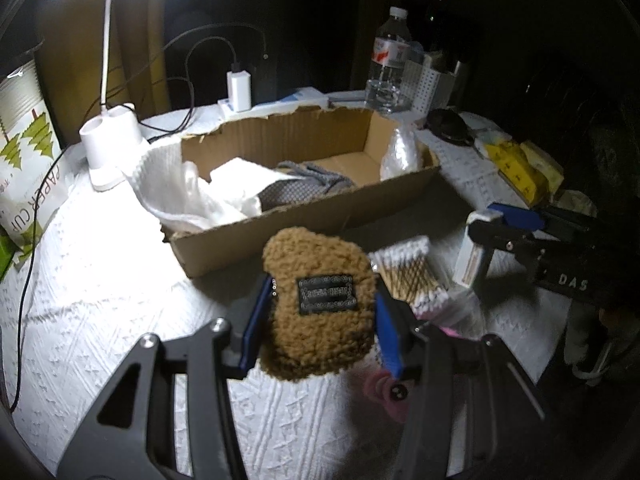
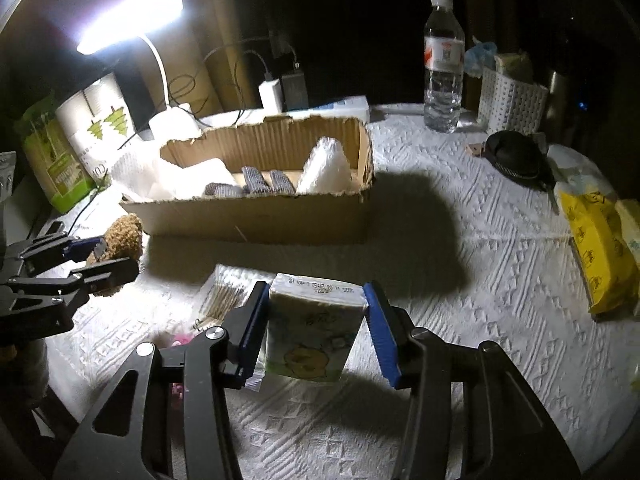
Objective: Organize soft objects
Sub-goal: 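Carry brown plush and tissue pack over the box with both tools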
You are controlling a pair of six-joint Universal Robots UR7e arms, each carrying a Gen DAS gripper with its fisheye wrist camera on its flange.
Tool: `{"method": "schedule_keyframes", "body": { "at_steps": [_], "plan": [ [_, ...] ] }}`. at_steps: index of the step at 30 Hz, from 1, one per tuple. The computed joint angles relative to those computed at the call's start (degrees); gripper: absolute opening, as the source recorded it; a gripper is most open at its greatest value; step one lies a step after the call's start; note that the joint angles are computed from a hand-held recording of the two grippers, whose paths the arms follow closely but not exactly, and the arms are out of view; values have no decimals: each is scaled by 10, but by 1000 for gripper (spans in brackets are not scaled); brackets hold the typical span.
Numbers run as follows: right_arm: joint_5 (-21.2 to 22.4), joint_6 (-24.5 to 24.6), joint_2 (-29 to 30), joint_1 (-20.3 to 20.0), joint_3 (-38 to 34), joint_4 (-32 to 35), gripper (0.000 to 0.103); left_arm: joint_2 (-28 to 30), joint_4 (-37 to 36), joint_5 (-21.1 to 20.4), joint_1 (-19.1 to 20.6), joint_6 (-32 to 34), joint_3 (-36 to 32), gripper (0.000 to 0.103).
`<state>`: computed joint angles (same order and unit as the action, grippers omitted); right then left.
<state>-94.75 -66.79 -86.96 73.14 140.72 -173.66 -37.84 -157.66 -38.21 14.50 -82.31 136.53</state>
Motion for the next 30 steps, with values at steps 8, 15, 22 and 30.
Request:
{"method": "schedule_keyframes", "body": {
  "at_steps": [8,15,22,30],
  "plan": [
    [21,10,-15,25,-11,27,50,-25,32,23,-5,-5,-1,49],
    [34,19,-7,52,-30,43,50,-43,37,45,4,11,-3,49],
    [37,31,22,80,-56,53,50,-49,6,65,23,39,0,49],
    [41,39,64,104,-85,59,50,-47,-40,81,54,84,-5,49]
  ]
}}
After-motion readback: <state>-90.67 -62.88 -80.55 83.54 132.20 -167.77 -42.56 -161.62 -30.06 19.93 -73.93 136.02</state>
